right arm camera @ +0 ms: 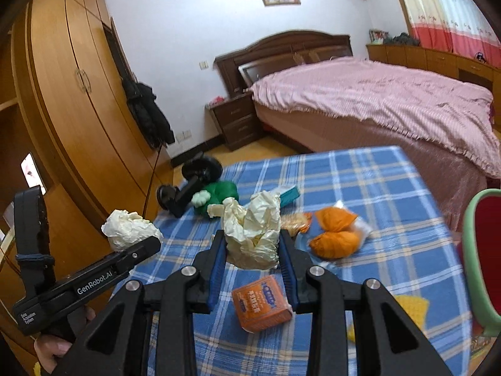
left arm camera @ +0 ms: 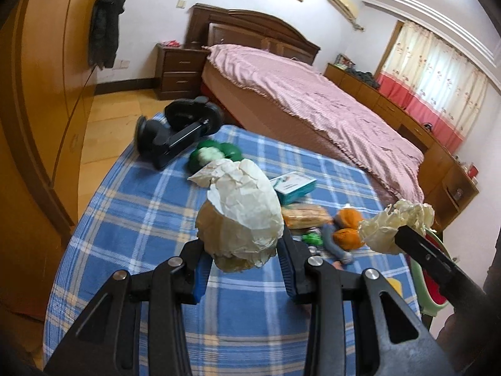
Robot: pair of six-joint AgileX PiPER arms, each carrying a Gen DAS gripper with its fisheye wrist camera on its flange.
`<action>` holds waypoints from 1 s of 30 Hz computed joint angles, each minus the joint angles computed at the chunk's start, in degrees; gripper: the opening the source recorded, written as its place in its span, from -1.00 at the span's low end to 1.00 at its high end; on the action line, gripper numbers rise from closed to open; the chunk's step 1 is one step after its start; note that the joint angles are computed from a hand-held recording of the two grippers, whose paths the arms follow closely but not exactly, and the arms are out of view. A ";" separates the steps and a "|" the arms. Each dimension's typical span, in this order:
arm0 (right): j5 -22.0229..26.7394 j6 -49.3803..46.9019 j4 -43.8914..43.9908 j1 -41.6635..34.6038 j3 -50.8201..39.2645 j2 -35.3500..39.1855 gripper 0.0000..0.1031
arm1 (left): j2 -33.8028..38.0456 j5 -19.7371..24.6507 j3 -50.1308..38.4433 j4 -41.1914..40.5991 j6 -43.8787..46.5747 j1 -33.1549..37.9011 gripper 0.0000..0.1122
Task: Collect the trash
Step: 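Carry both held tissues over the red bin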
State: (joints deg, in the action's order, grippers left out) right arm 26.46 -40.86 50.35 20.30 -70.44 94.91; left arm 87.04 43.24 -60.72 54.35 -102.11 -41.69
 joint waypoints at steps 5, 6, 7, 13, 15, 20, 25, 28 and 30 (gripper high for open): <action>0.03 -3.41 4.16 -3.35 3.47 -5.08 -0.32 | 1.16 0.61 -4.13 -1.30 4.13 -1.61 -0.31; -0.13 -3.95 4.72 -4.05 4.18 -6.14 -0.32 | 1.58 0.85 -5.16 -1.75 4.99 -1.95 -0.31; 0.03 -4.55 5.47 -4.93 4.77 -7.16 -0.32 | 1.91 0.68 -6.08 -2.32 5.89 -2.15 -0.31; 1.07 -6.85 8.14 -10.30 6.83 -11.82 -0.32 | 4.73 0.26 -12.37 -4.35 10.53 -3.87 -0.31; 1.45 -7.24 8.82 -11.80 7.51 -13.23 -0.32 | 5.88 0.13 -14.77 -4.69 12.20 -4.63 -0.31; 3.03 -10.06 11.96 -16.93 8.94 -15.49 -0.32 | 8.85 -0.80 -20.12 -7.06 16.09 -5.36 -0.31; 4.85 -12.09 14.31 -21.61 10.36 -17.15 -0.32 | 12.37 -0.56 -25.37 -7.10 18.46 -6.75 -0.31; 6.14 -12.67 14.98 -24.42 11.03 -18.09 -0.32 | 14.66 -0.83 -28.73 -8.91 20.65 -7.06 -0.31; 6.64 -13.44 15.65 -26.23 11.65 -18.94 -0.32 | 16.37 -0.79 -31.25 -9.57 22.19 -7.59 -0.31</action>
